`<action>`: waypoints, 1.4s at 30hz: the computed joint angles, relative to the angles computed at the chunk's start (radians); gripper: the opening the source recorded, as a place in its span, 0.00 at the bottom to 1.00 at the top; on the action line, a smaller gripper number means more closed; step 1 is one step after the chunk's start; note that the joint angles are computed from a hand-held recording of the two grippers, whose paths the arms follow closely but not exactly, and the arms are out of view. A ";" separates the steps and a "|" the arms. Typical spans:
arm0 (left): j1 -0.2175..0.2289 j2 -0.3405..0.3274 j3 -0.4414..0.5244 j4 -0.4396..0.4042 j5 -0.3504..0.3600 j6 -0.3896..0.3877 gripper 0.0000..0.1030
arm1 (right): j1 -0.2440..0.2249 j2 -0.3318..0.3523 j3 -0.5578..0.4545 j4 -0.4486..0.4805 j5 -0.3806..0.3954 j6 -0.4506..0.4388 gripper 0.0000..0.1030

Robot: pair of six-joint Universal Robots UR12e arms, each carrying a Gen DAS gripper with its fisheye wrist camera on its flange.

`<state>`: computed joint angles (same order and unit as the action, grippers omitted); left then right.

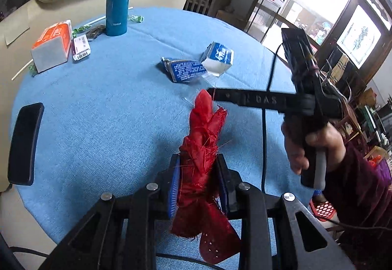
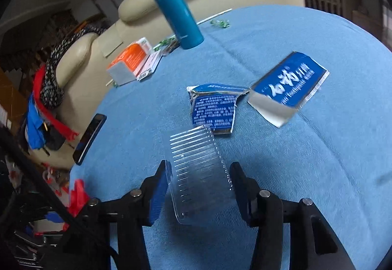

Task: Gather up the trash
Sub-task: 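Lift the red mesh bag with the left tool while the right tool grasps the clear tray, then carry the red mesh bag and clear tray over the red basket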

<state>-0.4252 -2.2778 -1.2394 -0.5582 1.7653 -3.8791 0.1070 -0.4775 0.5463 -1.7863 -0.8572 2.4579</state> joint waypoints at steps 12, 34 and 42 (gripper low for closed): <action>-0.028 -0.016 0.047 0.029 -0.001 0.070 0.29 | -0.098 -0.233 0.439 -0.368 0.052 0.252 0.47; -0.115 -0.070 0.219 -0.057 0.069 0.216 0.29 | -0.291 -0.446 0.813 -0.944 0.171 0.608 0.47; -0.124 -0.106 0.300 -0.112 0.071 0.245 0.29 | -0.318 -0.455 0.837 -1.032 0.185 0.666 0.47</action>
<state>-0.5491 -2.3837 -0.9393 -0.6703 1.8361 -3.6341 -0.2106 -0.9328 1.3837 -2.8179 -0.6725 3.1237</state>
